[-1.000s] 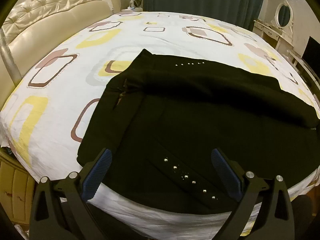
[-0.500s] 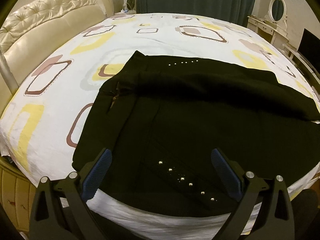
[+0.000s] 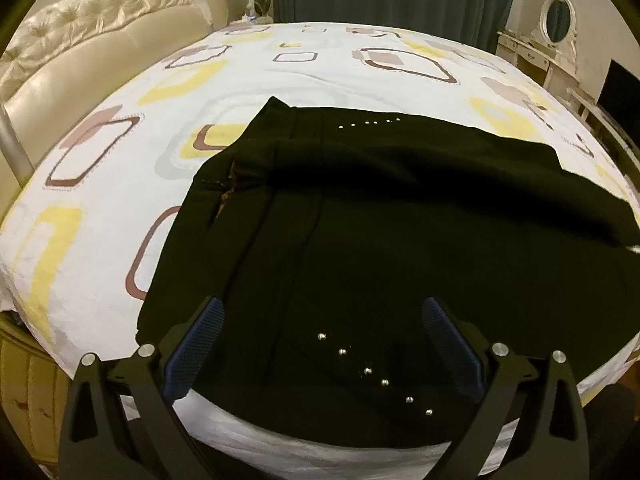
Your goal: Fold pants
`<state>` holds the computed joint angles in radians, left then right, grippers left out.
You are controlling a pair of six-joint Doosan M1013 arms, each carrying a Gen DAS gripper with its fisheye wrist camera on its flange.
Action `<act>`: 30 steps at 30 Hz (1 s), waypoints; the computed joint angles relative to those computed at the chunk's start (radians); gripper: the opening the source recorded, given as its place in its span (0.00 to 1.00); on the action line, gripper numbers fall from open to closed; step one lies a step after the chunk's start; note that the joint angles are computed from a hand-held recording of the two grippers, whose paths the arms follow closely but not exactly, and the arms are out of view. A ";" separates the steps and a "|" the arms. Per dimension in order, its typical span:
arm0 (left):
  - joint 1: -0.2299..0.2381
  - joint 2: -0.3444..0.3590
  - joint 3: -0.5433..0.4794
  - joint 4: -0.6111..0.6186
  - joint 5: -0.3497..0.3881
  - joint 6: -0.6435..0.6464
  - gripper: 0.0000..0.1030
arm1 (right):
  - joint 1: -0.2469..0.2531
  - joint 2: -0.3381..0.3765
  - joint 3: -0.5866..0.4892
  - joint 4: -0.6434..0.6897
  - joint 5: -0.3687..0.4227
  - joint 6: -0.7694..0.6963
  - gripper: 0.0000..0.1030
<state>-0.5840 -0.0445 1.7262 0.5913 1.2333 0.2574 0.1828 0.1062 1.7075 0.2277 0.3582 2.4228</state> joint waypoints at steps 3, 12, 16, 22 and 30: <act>0.024 -0.010 0.010 -0.047 -0.046 0.008 0.96 | 0.024 0.023 -0.041 -0.212 0.112 0.081 0.06; 0.088 -0.062 0.046 -0.193 -0.164 0.091 0.96 | 0.019 -0.005 -0.029 -0.499 0.153 0.419 0.42; 0.116 -0.079 0.041 -0.218 -0.192 0.195 0.96 | 0.064 0.015 -0.111 -0.488 0.172 0.237 0.49; 0.247 -0.067 0.005 -0.360 -0.211 0.435 0.95 | 0.150 0.136 -0.335 -0.068 0.241 -0.415 0.62; 0.491 0.017 -0.048 -0.644 -0.315 0.875 0.95 | 0.257 0.439 -0.806 0.242 0.678 -0.940 0.63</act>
<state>-0.0934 -0.0279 1.6779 -0.0532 0.9178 1.1326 0.4400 0.5451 0.9013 0.4701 1.0359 1.4829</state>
